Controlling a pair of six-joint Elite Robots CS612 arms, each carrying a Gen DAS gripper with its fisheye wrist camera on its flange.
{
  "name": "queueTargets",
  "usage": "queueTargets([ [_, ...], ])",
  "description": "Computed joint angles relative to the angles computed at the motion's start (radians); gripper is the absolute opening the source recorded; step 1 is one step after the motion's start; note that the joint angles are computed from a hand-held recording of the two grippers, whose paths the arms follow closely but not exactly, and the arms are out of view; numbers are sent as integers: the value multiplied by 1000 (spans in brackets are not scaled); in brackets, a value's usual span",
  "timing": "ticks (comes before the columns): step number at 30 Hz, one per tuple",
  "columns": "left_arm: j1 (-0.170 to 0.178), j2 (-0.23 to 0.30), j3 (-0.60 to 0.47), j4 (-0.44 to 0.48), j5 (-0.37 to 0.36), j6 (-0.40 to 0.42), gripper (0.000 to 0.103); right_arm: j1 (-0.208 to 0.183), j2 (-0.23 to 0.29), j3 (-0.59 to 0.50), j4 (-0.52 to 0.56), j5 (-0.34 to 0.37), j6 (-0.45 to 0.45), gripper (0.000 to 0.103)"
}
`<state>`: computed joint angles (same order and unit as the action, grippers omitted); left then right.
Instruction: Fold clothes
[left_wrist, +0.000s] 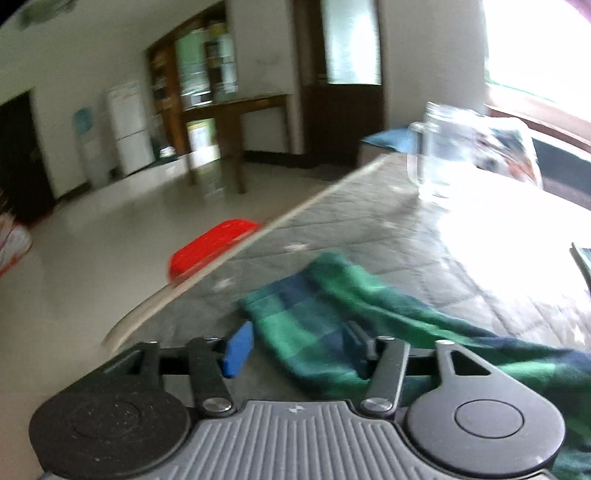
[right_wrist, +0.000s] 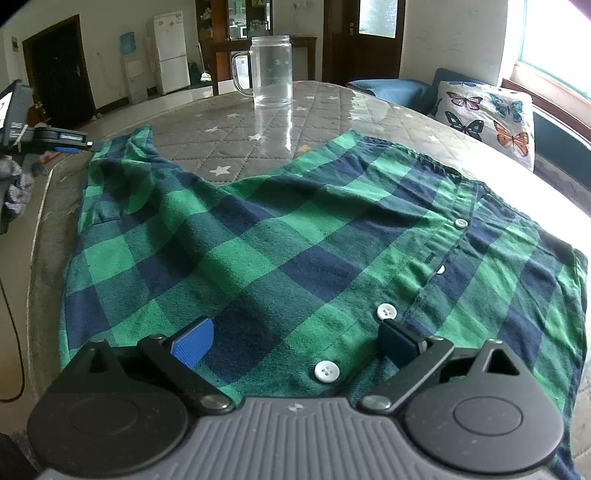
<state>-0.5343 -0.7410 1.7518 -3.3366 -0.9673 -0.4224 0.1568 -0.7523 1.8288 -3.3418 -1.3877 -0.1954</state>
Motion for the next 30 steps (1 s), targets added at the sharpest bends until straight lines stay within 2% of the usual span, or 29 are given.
queueTargets([
  [3,14,22,-42,14,-77,82,37,1,-1,-1,4,-4,-1,98],
  [4,18,29,-56,24,-98,106,36,2,-1,-1,5,-6,-1,98],
  [8,23,56,-97,28,-113,184,30,2,-2,-3,12,-7,-1,98],
  [11,26,80,-136,31,-93,239,30,2,-2,-5,16,-6,2,98],
  [19,38,143,-252,98,27,239,32,-1,0,-5,19,-3,16,101],
  [22,43,154,-279,120,43,225,33,-3,0,-4,19,0,26,102],
  [27,36,130,-257,143,24,192,34,1,0,-4,18,-10,24,102],
  [30,24,96,-199,83,-57,204,40,3,-1,-6,21,-15,16,103],
])
